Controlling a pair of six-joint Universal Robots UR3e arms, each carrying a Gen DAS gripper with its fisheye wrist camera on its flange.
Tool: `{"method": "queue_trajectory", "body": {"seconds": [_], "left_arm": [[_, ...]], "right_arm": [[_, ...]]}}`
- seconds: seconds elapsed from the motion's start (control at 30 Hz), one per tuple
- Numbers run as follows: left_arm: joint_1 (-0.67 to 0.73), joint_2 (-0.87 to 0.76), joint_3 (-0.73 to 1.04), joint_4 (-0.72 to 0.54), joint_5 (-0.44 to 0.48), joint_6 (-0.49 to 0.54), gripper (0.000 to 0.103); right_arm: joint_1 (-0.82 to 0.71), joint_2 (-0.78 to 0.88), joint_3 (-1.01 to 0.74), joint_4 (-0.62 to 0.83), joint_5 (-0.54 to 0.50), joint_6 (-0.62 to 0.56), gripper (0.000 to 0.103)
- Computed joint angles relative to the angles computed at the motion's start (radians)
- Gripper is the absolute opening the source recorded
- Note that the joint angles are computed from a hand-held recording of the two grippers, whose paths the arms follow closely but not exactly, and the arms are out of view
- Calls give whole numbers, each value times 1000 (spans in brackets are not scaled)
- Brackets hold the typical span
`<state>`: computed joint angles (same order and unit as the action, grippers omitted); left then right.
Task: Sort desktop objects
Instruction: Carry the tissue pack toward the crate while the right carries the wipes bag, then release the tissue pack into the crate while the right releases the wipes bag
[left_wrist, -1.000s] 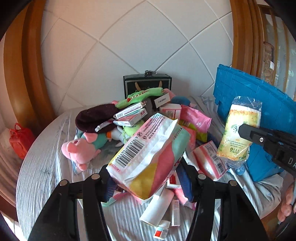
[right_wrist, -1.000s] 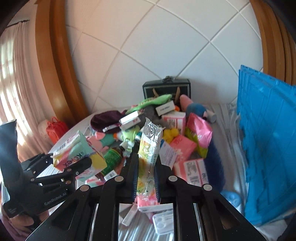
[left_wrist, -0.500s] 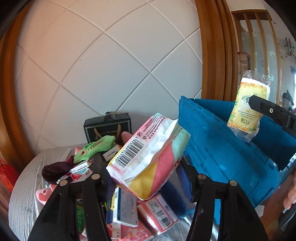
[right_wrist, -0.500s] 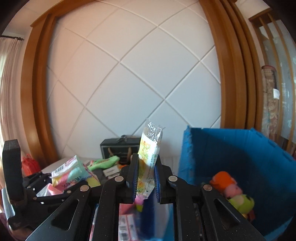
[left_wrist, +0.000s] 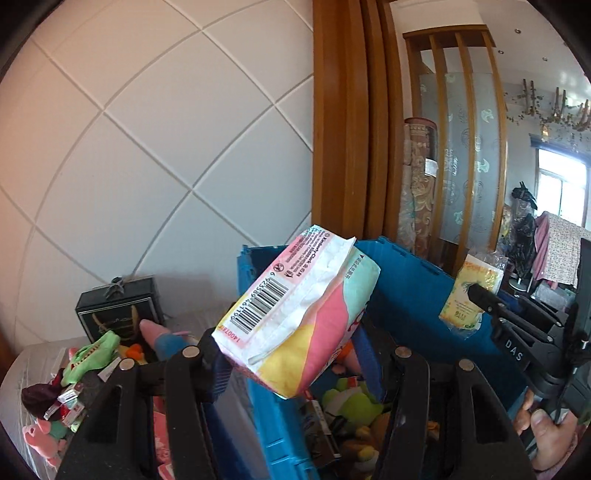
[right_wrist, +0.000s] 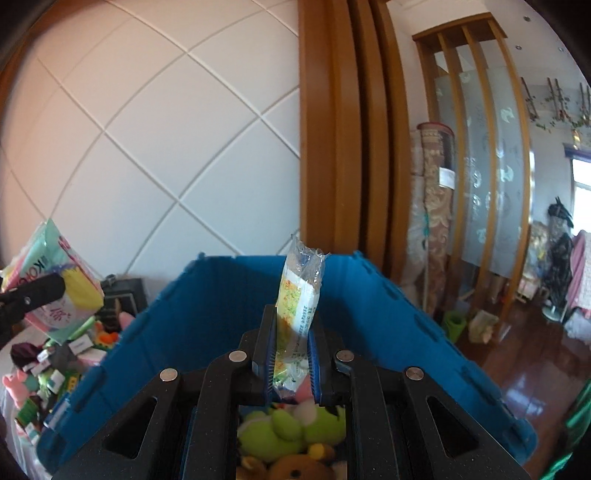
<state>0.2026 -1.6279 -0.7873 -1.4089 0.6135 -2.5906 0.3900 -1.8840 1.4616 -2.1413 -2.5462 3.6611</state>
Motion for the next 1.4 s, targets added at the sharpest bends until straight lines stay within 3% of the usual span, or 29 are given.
{"method": "queue_trajectory", "body": {"seconds": [0.1, 0.17, 0.2, 0.3, 0.37, 0.47, 0.57, 0.7, 0.8, 0.9, 0.97, 1.03, 1.4], "left_arm": [[-119, -16, -7, 16, 90, -15, 56], [-177, -25, -26, 23, 135, -30, 56], [-219, -44, -12, 38, 186, -54, 56], [-282, -37, -53, 166, 313, -100, 56], [-319, -52, -42, 182, 398, -126, 56], [-346, -63, -20, 117, 444, -99, 56], [-363, -37, -78, 183, 478, -111, 58], [-402, -65, -28, 130, 528, -74, 69], [-408, -55, -49, 150, 536, -69, 73], [-391, -65, -25, 123, 517, -91, 77], [-382, -79, 3, 93, 505, -99, 77], [-379, -87, 15, 80, 500, -103, 78], [-383, -51, -67, 163, 506, -104, 78]], "right_arm": [[-85, -108, 109, -47, 69, -48, 15], [-182, -196, 176, -138, 215, -115, 15], [-202, -210, 186, -152, 240, -129, 15], [-207, -208, 184, -161, 235, -143, 15], [-198, -179, 143, -80, 216, -109, 15], [-217, -173, 111, 5, 220, -70, 15], [-296, -201, 104, 52, 317, -92, 15], [-289, -180, 81, 89, 310, -104, 17], [-238, -132, 46, 133, 246, -94, 19], [-197, -75, -7, 203, 179, -66, 37], [-176, -53, -25, 215, 146, -58, 87], [-150, -41, -34, 219, 109, -46, 103], [-127, -61, 33, 119, 41, -18, 103]]}}
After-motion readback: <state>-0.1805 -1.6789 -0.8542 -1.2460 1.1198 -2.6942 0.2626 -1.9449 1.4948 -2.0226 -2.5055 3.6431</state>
